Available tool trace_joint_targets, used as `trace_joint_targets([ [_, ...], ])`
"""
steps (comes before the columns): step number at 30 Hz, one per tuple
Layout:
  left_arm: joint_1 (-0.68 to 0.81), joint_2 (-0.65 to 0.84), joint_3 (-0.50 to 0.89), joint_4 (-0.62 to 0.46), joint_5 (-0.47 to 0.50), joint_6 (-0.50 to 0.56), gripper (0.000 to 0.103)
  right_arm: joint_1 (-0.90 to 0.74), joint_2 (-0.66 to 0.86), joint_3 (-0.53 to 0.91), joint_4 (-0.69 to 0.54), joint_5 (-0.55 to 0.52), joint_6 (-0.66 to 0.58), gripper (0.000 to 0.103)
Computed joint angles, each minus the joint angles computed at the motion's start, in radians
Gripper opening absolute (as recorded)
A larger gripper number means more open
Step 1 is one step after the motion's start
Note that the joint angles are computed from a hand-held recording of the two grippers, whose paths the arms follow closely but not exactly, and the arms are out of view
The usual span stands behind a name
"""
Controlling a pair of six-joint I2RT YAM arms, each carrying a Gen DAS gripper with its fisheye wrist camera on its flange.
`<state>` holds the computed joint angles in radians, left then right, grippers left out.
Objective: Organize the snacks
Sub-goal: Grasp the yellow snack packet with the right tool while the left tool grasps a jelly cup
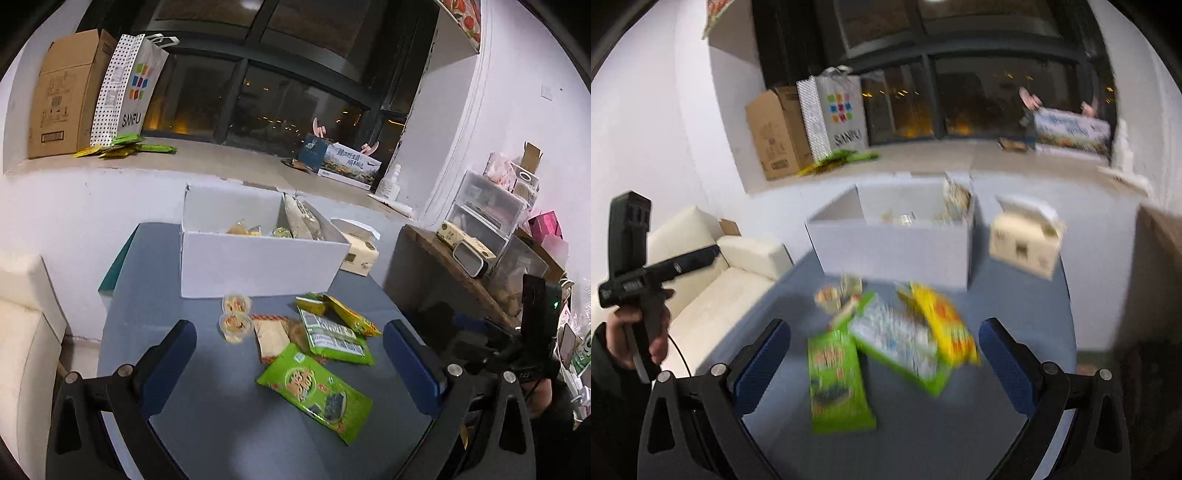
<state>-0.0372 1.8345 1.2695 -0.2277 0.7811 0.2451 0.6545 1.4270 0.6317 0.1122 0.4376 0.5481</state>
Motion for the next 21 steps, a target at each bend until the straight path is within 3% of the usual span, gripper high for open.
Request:
trace_joint_targets([
  [5, -0.003, -0.041, -0.057, 0.009, 0.003, 0.016, 0.103, 0.008, -0.006, -0.047, 0.005, 0.01, 0.046, 0.103],
  [9, -0.01, -0.051, -0.074, 0.012, -0.014, 0.029, 0.103, -0.031, 0.031, -0.028, 0.034, -0.04, 0.007, 0.103],
  [16, -0.022, -0.054, -0.1, -0.001, -0.029, 0.072, 0.103, -0.19, 0.267, 0.186, -0.037, -0.133, -0.122, 0.103],
  [21, -0.031, -0.043, -0.106, -0.019, -0.036, 0.093, 0.103, -0.302, 0.471, 0.355, -0.082, -0.223, -0.139, 0.103],
])
